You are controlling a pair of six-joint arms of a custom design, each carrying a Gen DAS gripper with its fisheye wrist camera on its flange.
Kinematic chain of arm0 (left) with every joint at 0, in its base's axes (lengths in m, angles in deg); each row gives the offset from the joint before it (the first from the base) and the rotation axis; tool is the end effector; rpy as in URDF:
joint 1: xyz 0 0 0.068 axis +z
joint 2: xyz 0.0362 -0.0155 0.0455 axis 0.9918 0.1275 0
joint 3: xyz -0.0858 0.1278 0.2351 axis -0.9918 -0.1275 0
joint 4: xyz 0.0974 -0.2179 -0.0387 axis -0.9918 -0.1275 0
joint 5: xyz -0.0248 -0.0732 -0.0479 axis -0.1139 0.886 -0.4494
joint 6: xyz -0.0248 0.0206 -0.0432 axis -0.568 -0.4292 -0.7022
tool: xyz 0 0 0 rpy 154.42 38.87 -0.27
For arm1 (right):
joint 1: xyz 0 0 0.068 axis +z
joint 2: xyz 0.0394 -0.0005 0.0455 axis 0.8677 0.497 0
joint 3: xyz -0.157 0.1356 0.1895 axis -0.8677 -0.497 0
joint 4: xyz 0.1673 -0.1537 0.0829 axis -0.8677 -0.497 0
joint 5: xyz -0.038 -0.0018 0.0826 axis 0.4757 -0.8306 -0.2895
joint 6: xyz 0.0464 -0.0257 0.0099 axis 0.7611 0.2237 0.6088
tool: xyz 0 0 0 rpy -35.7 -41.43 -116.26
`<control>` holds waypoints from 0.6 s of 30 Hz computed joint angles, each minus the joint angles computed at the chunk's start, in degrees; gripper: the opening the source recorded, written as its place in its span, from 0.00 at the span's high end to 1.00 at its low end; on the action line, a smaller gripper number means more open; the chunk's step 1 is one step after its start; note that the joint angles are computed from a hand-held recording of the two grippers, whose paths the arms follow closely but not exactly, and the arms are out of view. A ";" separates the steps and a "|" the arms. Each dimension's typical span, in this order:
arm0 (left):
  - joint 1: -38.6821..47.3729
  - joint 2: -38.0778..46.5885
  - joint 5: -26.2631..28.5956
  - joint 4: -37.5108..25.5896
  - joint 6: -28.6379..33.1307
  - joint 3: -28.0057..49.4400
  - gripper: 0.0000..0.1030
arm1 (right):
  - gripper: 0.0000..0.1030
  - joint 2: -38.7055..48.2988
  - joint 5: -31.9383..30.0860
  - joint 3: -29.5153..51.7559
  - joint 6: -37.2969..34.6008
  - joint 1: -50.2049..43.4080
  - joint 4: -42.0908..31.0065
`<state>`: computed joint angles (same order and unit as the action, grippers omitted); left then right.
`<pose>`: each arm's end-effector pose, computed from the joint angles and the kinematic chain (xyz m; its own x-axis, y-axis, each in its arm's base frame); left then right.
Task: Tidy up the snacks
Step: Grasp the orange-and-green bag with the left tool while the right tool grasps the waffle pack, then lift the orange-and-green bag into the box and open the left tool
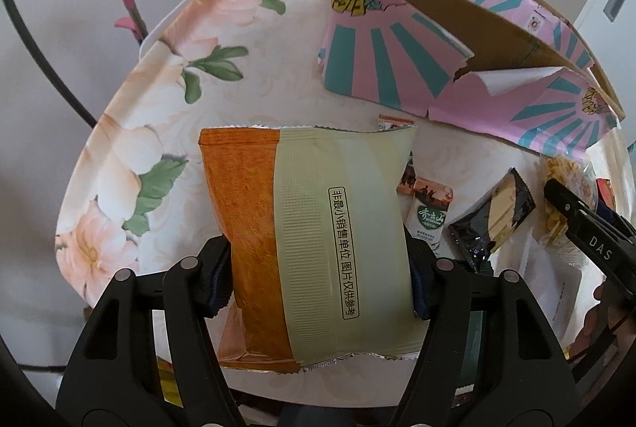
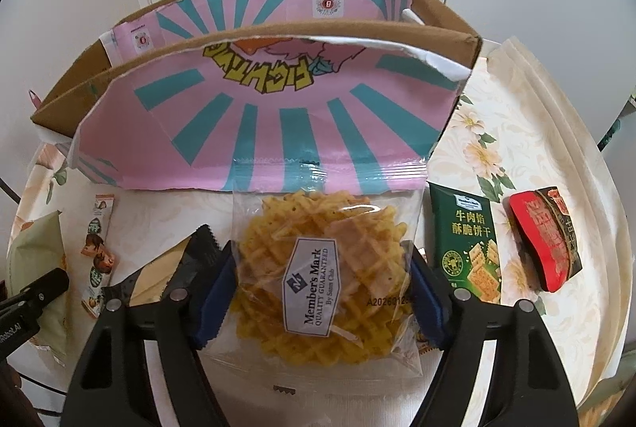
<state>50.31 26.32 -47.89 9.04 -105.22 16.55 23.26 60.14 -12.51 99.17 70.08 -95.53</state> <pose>0.2290 -0.1380 0.2103 -0.8867 0.0471 -0.4600 0.0826 0.9949 -0.0573 0.1949 0.0280 0.2129 -0.8096 0.2215 -0.5436 0.2266 0.9722 0.0587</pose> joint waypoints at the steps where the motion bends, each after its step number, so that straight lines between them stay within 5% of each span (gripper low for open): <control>1: 0.01 -0.38 -0.06 -0.31 0.15 0.15 0.38 | 0.29 -1.14 -0.02 -0.22 -0.06 -0.14 -0.67; 10: -1.67 -5.13 -0.76 -4.77 -0.36 1.46 0.38 | 0.29 -9.47 0.74 1.91 0.17 -1.52 -8.74; 18: -2.53 -9.01 -0.54 -13.60 0.76 10.35 0.38 | 0.29 -14.56 -1.45 10.58 -3.25 -6.28 -19.27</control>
